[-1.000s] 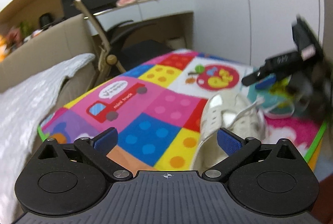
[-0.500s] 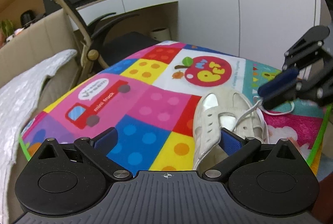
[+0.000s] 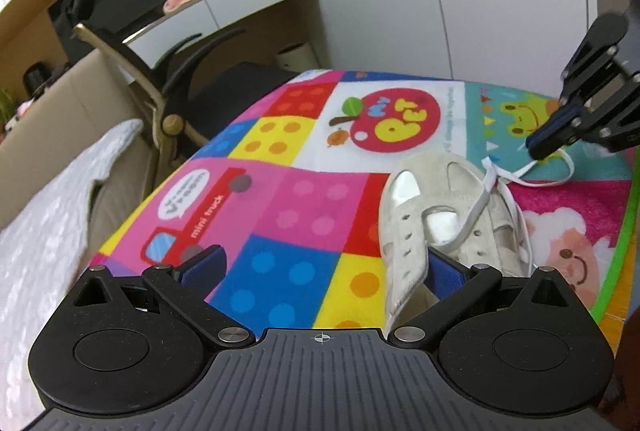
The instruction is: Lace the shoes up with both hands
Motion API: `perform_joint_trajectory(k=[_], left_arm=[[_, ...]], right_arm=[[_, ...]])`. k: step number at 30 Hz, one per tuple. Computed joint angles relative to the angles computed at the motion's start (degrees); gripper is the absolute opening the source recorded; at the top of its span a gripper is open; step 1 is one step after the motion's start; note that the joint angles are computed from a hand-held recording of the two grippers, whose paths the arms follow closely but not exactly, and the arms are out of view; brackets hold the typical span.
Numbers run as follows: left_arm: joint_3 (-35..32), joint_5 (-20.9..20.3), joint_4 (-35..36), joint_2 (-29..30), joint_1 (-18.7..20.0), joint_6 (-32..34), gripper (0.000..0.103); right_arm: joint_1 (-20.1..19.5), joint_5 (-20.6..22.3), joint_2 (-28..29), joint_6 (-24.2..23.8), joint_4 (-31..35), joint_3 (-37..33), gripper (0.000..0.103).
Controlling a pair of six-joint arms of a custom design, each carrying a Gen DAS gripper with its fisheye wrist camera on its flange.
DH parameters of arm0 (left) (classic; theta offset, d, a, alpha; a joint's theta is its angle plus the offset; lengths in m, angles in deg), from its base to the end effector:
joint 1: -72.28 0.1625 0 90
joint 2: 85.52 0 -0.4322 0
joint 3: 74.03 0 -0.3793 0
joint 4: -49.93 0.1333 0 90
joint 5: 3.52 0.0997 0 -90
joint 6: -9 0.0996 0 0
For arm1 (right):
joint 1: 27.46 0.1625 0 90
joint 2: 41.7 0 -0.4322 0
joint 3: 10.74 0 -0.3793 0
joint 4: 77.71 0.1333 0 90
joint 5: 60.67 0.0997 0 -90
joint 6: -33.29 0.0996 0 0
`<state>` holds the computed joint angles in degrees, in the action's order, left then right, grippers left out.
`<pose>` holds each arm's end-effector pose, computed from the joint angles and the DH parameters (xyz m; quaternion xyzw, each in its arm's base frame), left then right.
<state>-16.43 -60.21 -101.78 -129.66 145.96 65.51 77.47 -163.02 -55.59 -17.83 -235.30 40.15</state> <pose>-0.0465 -0.8278 0.3942 0.4248 0.7732 -0.2779 0.3802 0.3292 -0.8000 0.0050 0.4989 -0.8195 0.2171 0.1801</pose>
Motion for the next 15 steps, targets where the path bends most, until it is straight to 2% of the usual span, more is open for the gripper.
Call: perform_joint_trajectory(k=[3,4,6,8,12,15], left_arm=[[0.4,0.9,-0.5,-0.1,-0.2,-0.5,0.103],[0.7,1.2,-0.8,-0.2,-0.2,-0.7,0.103],[1.2,1.6,-1.1,-0.5,-0.3,-1.3,0.103],[1.6,1.8,-1.1,-0.8,-0.3,-2.1,0.103],[1.2,1.2,-0.1,-0.9,-0.1,-3.6,0.103],[0.6,0.7,0.7,-0.7,0.1,-4.6,0.103]], right_arm=[[0.0,4.5,0.3,-4.5,0.2,-0.4,0.008],[0.1,5.2,1.1,-5.7,0.8,-1.7,0.012],[0.1,6.3,2.7,-7.6,2.4,-4.4,0.013],[-0.1,7.9,4.1,-7.3,5.9,-7.8,0.014],[-0.8,13.3,5.8,-5.5,12.3,-12.7,0.025],[-0.9,13.6,7.7,-4.2,16.8,-16.8,0.025]])
